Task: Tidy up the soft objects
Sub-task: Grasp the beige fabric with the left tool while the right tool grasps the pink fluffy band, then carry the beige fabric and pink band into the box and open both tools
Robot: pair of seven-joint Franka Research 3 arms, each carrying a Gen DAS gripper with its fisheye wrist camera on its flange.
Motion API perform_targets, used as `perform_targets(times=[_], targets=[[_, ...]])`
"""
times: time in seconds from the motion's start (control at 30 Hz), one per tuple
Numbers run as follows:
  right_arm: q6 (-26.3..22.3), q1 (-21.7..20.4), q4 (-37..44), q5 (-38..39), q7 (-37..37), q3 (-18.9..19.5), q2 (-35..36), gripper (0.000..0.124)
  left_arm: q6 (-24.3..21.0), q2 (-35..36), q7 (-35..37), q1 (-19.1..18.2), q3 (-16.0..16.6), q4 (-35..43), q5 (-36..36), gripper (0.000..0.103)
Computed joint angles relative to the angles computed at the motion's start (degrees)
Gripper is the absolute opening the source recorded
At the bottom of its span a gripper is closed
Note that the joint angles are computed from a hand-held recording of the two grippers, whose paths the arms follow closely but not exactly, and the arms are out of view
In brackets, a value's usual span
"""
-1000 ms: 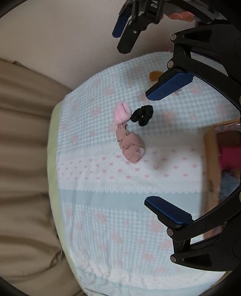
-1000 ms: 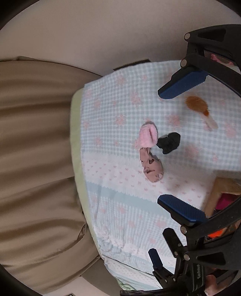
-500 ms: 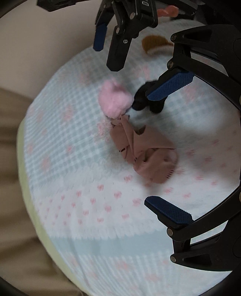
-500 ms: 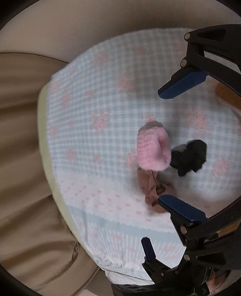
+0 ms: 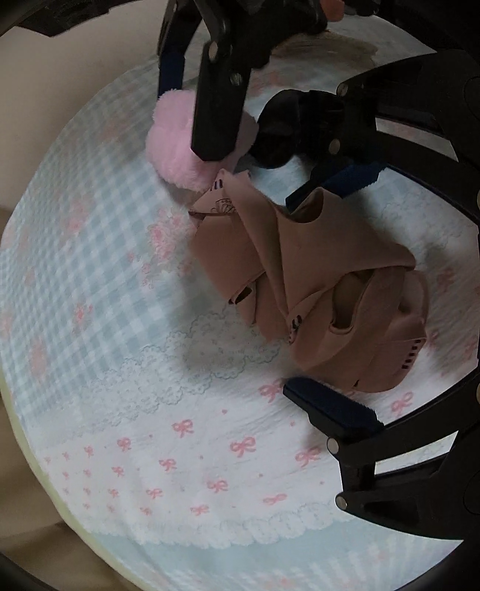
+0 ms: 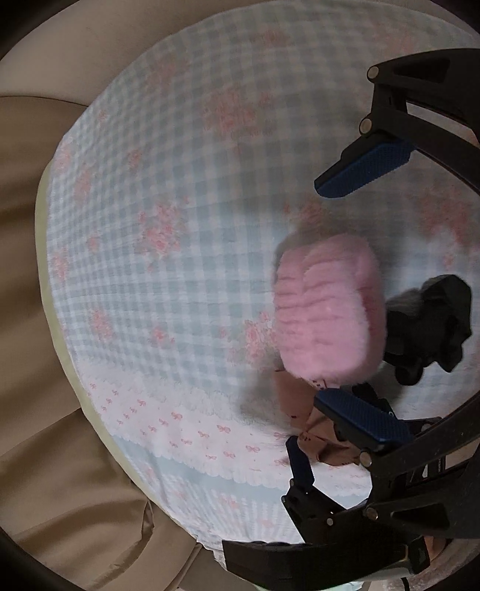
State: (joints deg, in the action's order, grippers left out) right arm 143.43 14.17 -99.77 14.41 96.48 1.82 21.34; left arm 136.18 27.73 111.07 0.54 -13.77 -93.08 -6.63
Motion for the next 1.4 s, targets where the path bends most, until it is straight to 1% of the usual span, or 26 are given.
perform_targets(times=[0.03, 0.07, 0.1, 0.13, 0.17, 0.23, 0.27, 0.37, 0.5, 0.53, 0.57, 0.6, 0.73, 1.0, 1.13, 1.27, 1.4], targets=[[0.3, 0.0, 0.0, 0.2, -0.2, 0.1, 0.2, 0.096, 0.5, -0.1, 0.0, -0.1, 0.1, -0.3, 0.1, 0.076], [0.6, -0.3, 0.0, 0.9, -0.8, 0.5, 0.4, 0.086, 0.8, -0.2, -0.1, -0.2, 0.2, -0.4, 0.5, 0.067], [0.4, -0.7, 0.2, 2.0, -1.7, 0.9, 0.7, 0.081, 1.1, -0.4, 0.0, -0.1, 0.1, -0.7, 0.5, 0.062], [0.3, -1.0, 0.3, 2.9, -2.4, 1.3, 0.8, 0.072, 1.4, -0.6, -0.1, 0.0, 0.2, -0.9, 0.5, 0.057], [0.6, -1.2, 0.0, 3.9, -3.2, 1.6, 0.6, 0.065, 1.3, -0.7, -0.4, 0.0, 0.3, -0.8, 0.5, 0.054], [1.5, -0.3, -0.7, 3.0, -2.7, 1.1, 0.1, 0.062, 0.4, -0.8, -0.3, 0.7, 0.0, -0.4, -0.5, 0.048], [2.1, 0.2, -1.0, 2.3, -2.2, 0.8, -0.1, 0.056, 0.3, -0.7, -0.2, 0.8, 0.1, -0.1, -0.7, 0.046], [3.3, 0.7, -1.8, 1.6, -1.5, 0.5, -0.8, 0.046, 0.7, -1.6, 0.4, 1.2, 0.0, -0.9, -1.3, 0.041], [3.6, 1.0, -1.7, 0.5, -0.8, 0.2, -1.3, 0.038, 1.1, -3.0, 0.2, 1.4, 0.3, -1.8, -1.7, 0.037], [3.5, 1.2, -1.5, 0.0, -0.5, 0.1, -1.4, 0.036, 1.2, -3.4, 0.2, 1.4, 0.2, -2.1, -2.0, 0.034], [3.5, 1.4, -1.4, -0.5, -0.1, -0.1, -1.5, 0.036, 1.3, -3.8, 0.2, 1.5, 0.3, -2.3, -2.2, 0.025], [3.7, 1.5, -1.4, -0.8, 0.2, -0.1, -1.7, 0.036, 1.3, -4.1, 0.1, 1.6, 0.3, -2.3, -2.4, 0.022], [4.0, 1.7, -1.7, -1.6, 1.2, -0.1, -3.0, 0.036, -0.2, -4.6, -1.0, 1.3, 0.9, -1.2, -2.1, 0.019], [4.6, 2.3, -3.3, -3.8, 2.8, -0.1, -6.9, 0.036, 0.3, -9.1, -2.0, 1.5, 1.3, -3.6, -4.0, 0.017], [5.0, 2.5, -4.6, -4.9, 3.7, 0.0, -9.5, 0.036, 0.6, -12.4, -2.4, 1.7, 1.9, -5.8, -5.3, 0.017], [4.9, 2.6, -6.1, -5.6, 4.5, 0.4, -12.9, 0.036, 0.8, -16.3, -3.1, 1.3, 2.6, -7.7, -6.3, 0.017], [3.5, 2.7, -7.5, -6.6, 5.8, 1.1, -17.5, 0.036, 0.1, -22.1, -4.3, 0.7, 3.9, -10.2, -7.1, 0.017]])
